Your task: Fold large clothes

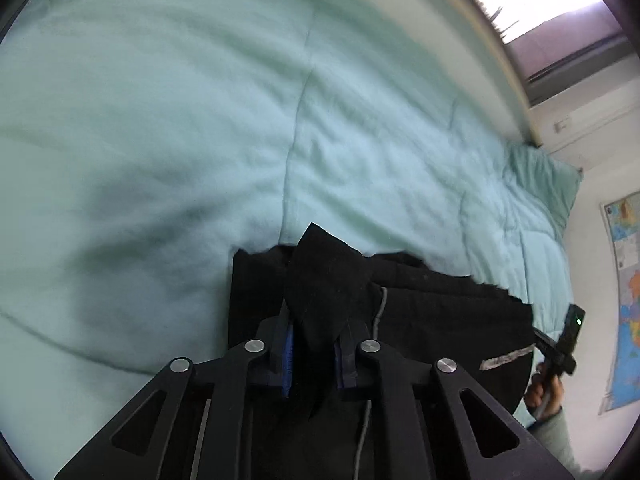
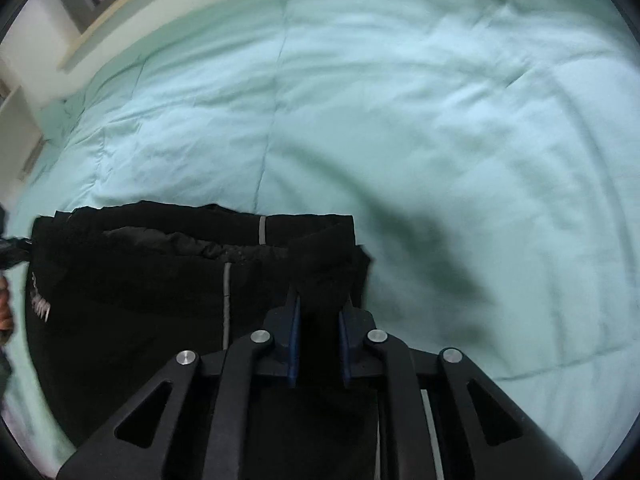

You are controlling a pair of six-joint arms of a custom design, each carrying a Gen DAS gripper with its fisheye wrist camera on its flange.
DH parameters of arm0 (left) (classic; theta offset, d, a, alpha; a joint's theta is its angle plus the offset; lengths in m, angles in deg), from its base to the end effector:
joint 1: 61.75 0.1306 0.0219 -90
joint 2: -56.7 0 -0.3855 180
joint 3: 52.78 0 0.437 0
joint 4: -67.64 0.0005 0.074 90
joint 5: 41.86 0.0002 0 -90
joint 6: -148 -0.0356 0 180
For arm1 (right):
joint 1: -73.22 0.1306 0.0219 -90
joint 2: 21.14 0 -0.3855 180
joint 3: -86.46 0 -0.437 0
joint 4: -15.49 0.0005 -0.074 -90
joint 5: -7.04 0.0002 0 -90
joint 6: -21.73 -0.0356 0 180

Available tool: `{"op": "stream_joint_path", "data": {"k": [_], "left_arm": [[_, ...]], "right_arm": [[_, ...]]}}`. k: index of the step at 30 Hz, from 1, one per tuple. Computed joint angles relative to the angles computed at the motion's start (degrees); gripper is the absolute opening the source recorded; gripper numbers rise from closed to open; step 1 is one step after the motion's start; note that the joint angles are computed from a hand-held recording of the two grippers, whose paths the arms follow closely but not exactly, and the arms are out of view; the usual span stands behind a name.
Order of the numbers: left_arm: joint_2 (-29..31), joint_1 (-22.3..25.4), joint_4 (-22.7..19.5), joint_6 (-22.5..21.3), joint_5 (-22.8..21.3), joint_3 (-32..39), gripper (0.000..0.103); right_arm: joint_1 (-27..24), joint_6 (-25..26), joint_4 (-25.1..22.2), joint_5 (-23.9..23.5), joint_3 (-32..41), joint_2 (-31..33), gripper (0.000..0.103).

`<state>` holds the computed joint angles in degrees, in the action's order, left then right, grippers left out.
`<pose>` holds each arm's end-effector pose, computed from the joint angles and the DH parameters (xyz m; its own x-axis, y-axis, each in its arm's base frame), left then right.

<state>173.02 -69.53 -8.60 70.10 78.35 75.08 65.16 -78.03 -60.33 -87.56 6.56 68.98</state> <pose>0.6570 -0.1083 0.4688 -0.9450 -0.0537 -0.3225 0.1349 0.8344 -0.5344 0.4931 -0.0675 0.4919 -0.8721 0.2942 -0.3910 0.2589 0.9555 0.1415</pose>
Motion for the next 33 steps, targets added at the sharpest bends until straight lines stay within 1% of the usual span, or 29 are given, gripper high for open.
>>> {"op": "stream_joint_path", "data": {"k": [2,3,4,6,7,9,10,11,13,15,16,17,18,20,22,24,25,26,27,28,29,30,31,32,33], "left_arm": [[-2.84,0.09,1.93,1.45,-1.07,-1.48,0.012],[-3.73,0.22,2.89,2.24,-0.91,-1.65,0.012],[-4.71,0.28,4.26,3.21,-1.07,-1.09,0.012],[-4.92,0.22,5.70,4.09,-1.70,1.47,0.011],[-4.68,0.04,6.51,4.78,-2.46,3.15,0.011],[-3.46,-0.22,8.09,6.49,-3.89,6.54,0.011],[-2.44,-0.41,8.59,6.69,-5.01,8.28,0.011],[-1.10,-0.52,8.34,6.54,-6.32,10.03,0.011],[2.66,-0.93,5.96,5.81,-9.20,13.37,0.012],[6.61,-1.62,2.21,4.03,-12.89,15.54,0.012],[8.72,-1.91,-0.24,3.37,-14.30,16.46,0.012],[10.13,-1.99,-1.93,3.19,-14.73,16.46,0.012],[10.72,-1.80,-2.86,2.96,-14.46,15.63,0.012],[11.66,-1.26,-4.07,4.45,-11.46,13.10,0.015],[10.57,-0.37,-2.22,6.89,-7.52,9.69,0.016],[10.50,0.17,-1.68,7.49,-5.57,8.94,0.018],[11.17,0.52,-2.62,6.74,-4.30,9.96,0.019],[12.15,0.79,-3.70,6.10,-3.50,11.49,0.021],[13.53,1.34,-6.03,5.24,-2.01,14.26,0.024],[14.36,1.87,-7.80,4.49,-0.95,16.23,0.026],[15.65,2.49,-10.67,3.01,-0.58,19.87,0.030],[15.55,2.84,-11.11,2.37,-0.51,21.05,0.030],[14.65,3.72,-10.29,1.45,-0.29,22.17,0.031],[13.92,4.38,-10.03,0.81,-0.74,22.75,0.033],[13.44,5.14,-10.30,0.29,-2.15,24.42,0.042]], "right_arm": [[0.42,-2.38,0.84,2.20,-0.61,-2.74,0.014],[0.66,-3.10,0.97,3.84,-0.03,-3.58,0.014],[1.14,-2.92,0.88,6.66,1.51,-3.97,0.014],[1.62,-2.20,0.81,9.70,4.96,-3.29,0.013],[1.63,-2.08,1.07,10.02,6.92,-2.64,0.013],[2.32,-1.14,1.79,12.49,11.59,-0.22,0.013],[2.71,-0.47,2.24,14.19,13.34,1.15,0.013],[2.81,-0.69,2.46,15.11,14.68,2.50,0.013],[1.93,-2.47,2.23,14.10,16.85,6.08,0.013],[1.40,-3.66,1.33,13.11,17.47,9.31,0.013],[1.30,-4.03,-0.13,12.72,17.80,11.90,0.013],[1.52,-4.32,-1.37,12.82,17.76,13.65,0.012],[1.55,-4.43,-2.71,12.59,17.36,15.42,0.012],[1.51,-4.64,-3.58,11.28,14.38,16.93,0.012],[2.37,-3.91,-3.05,12.12,10.95,17.15,0.014],[3.04,-3.72,-1.75,14.19,9.80,16.40,0.015],[3.04,-4.04,-2.32,14.39,10.22,16.48,0.015],[3.02,-3.97,-2.79,14.67,10.44,16.48,0.018],[2.86,-3.77,-3.11,14.57,10.64,16.40,0.027],[2.59,-3.96,-3.92,14.85,10.95,16.28,0.039],[2.28,-4.60,-4.81,14.86,11.30,16.08,0.043],[1.84,-5.36,-5.31,14.36,11.32,15.43,0.046],[1.19,-6.25,-5.40,13.03,10.92,13.88,0.046],[0.83,-6.89,-5.38,12.45,10.37,12.39,0.046],[0.59,-7.46,-5.35,12.18,9.60,10.49,0.047]]}}
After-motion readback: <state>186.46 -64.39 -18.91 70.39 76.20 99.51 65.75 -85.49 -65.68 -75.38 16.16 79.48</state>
